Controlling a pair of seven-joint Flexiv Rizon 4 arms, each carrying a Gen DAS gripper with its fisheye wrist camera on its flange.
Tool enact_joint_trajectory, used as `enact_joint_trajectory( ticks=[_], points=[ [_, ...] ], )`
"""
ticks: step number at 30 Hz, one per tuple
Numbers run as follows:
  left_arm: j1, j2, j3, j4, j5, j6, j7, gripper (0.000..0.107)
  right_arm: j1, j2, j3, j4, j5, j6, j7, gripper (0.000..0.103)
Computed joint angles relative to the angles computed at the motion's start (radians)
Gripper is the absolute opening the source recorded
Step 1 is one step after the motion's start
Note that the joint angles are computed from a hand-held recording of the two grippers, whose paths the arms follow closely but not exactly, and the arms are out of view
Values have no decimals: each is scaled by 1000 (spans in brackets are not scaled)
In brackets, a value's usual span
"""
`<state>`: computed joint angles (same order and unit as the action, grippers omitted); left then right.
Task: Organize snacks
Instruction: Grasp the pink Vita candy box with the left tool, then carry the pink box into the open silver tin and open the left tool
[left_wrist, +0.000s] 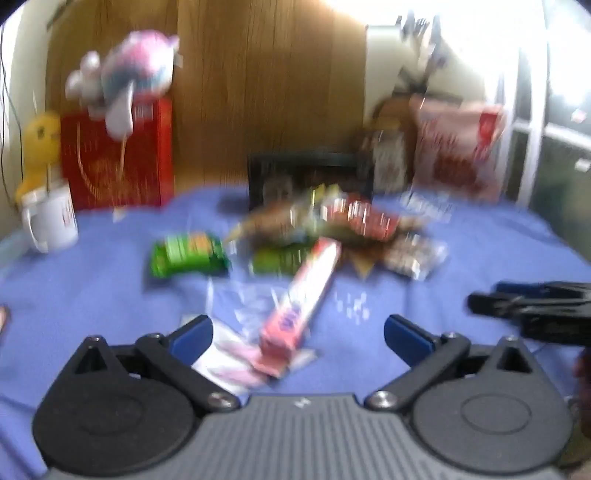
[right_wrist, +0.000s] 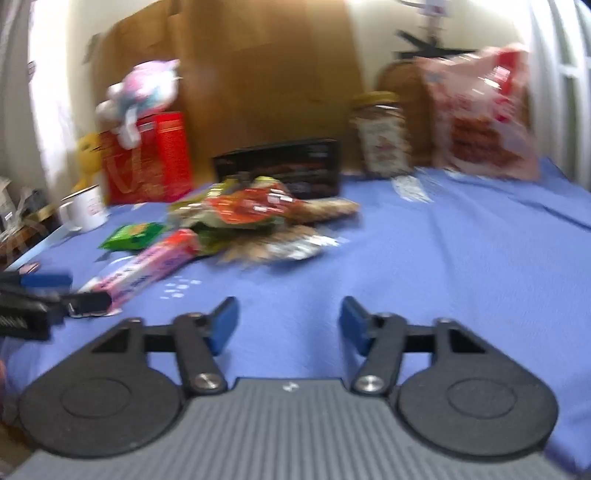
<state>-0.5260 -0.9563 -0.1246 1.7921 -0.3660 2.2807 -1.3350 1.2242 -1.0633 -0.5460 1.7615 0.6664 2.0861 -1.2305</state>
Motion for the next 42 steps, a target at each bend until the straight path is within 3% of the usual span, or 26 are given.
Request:
enact_joint_trajectory(
  ticks=[3,5,7,10,13,16,19,21,22,24,25,26,28,30,35,38,40,42],
  points=[
    [67,23,-37,18,100,-1,-24,94,-118,50,109,-41,-172,25,-51,47],
    [113,29,-74,21,155,-33,-58,88,-230,78,209,-110,-321,-15,-82,37],
    [169,29,-122,23,216,-77,-105,69,-325,75,297,-183,-435,-47,-87,32],
    [251,17,-197,19,280,-158,-191,50,-416,31,355,-318,-545,-152,-55,32],
    [395,-37,-333,8,403,-207,-284,45,-467,-8,380,-409,-631,-273,-2,32],
    [453,-75,-381,-13,464,-224,-337,43,-568,9,525,-379,-721,-287,51,32],
    [450,-77,-364,-29,485,-222,-358,43,-528,57,488,-252,-688,-178,49,34],
    [453,-80,-360,-39,499,-233,-362,43,-546,91,517,-169,-699,-103,47,35],
    [471,-87,-376,-40,520,-236,-363,47,-574,103,557,-122,-714,-38,41,35],
    [514,-104,-423,-40,567,-235,-365,55,-604,124,590,-58,-752,24,20,46],
    [526,-107,-433,-34,584,-211,-369,64,-586,134,572,-38,-746,33,0,55],
    [527,-106,-428,-26,595,-179,-376,69,-547,144,532,-17,-717,42,-30,56],
    [494,-80,-367,-5,578,-97,-396,82,-477,152,464,0,-660,29,-87,56],
    [457,-49,-306,10,545,-66,-417,83,-464,151,452,-1,-645,16,-118,56],
    [476,-39,-313,4,571,-151,-452,74,-487,117,469,-61,-667,-19,-144,56],
    [422,-34,-276,-25,551,-189,-413,65,-463,99,442,-85,-659,-45,-162,56],
    [404,-44,-271,-52,544,-225,-382,47,-476,88,459,-92,-671,-52,-161,57],
    [393,-52,-273,-68,522,-275,-357,40,-473,81,460,-92,-671,-36,-169,57]
  ],
)
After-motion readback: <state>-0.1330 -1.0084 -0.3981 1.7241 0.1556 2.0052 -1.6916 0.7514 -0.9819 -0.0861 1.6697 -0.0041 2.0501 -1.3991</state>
